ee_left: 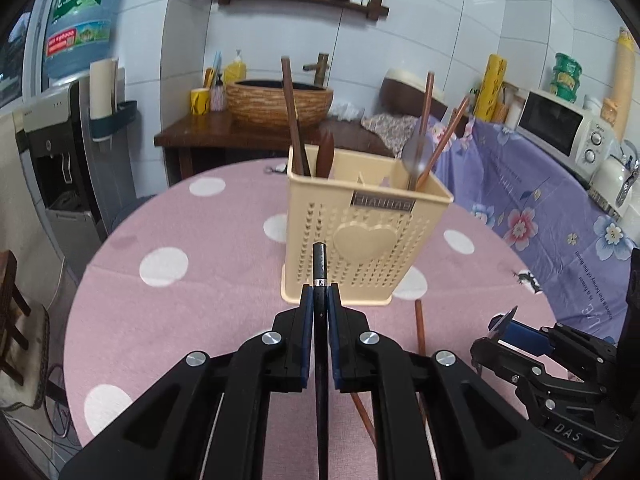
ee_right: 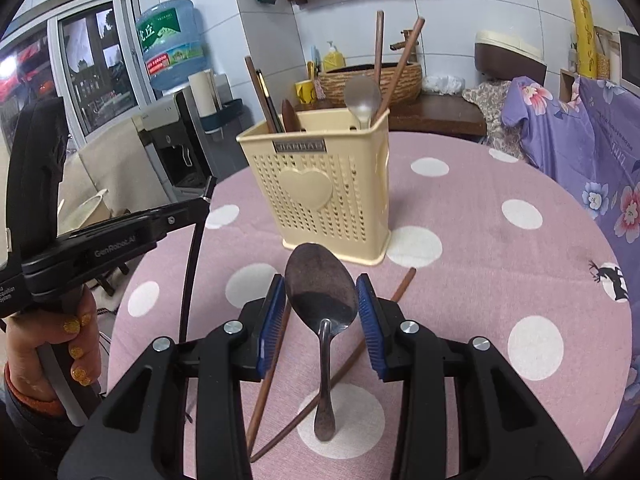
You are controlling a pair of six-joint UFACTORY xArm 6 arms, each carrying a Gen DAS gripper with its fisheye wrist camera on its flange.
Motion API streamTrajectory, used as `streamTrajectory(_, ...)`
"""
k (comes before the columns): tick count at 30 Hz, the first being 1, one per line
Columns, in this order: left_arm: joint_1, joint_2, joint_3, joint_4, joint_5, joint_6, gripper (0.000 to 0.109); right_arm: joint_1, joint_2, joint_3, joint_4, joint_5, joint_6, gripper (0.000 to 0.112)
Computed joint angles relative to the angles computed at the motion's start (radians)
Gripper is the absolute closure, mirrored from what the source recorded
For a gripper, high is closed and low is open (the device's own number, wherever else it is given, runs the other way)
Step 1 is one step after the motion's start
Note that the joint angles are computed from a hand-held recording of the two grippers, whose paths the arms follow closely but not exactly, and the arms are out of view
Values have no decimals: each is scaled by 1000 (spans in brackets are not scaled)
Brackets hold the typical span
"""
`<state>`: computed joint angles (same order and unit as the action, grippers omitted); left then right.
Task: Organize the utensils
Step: 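Lift the metal spoon with the right gripper while the left carries the black chopstick over the holder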
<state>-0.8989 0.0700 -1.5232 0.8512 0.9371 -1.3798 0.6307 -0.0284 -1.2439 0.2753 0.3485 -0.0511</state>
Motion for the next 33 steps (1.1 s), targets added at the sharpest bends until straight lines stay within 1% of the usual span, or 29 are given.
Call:
streamTrajectory(3, -9, -22, 1, 33, 9, -10, 100, 0, -3, -18, 20, 9, -23, 75)
streamTrajectory(6, -20, -37, 2, 67, 22, -26, 100, 2, -6, -31, -3, 11, -11, 76)
streamTrajectory(8, -26, -45, 4, 91, 32, -35, 100, 5, -1, -46, 10, 24, -28, 76)
streamTrajectory(21, -30, -88, 34, 136, 32, -46, 100, 10, 23, -95, 58, 40, -78, 76)
streamTrajectory(24, -27, -89, 29, 138, 29, -38, 100, 10, 33, -110, 74, 46, -101, 76)
streamTrajectory(29, -3, -95, 21, 121, -8, -13, 100, 8, 60, -158, 91, 66, -127, 76)
streamTrajectory(33, 10, -89, -19, 122, -26, 15, 100, 2, 89, -218, 107, 86, -148, 76)
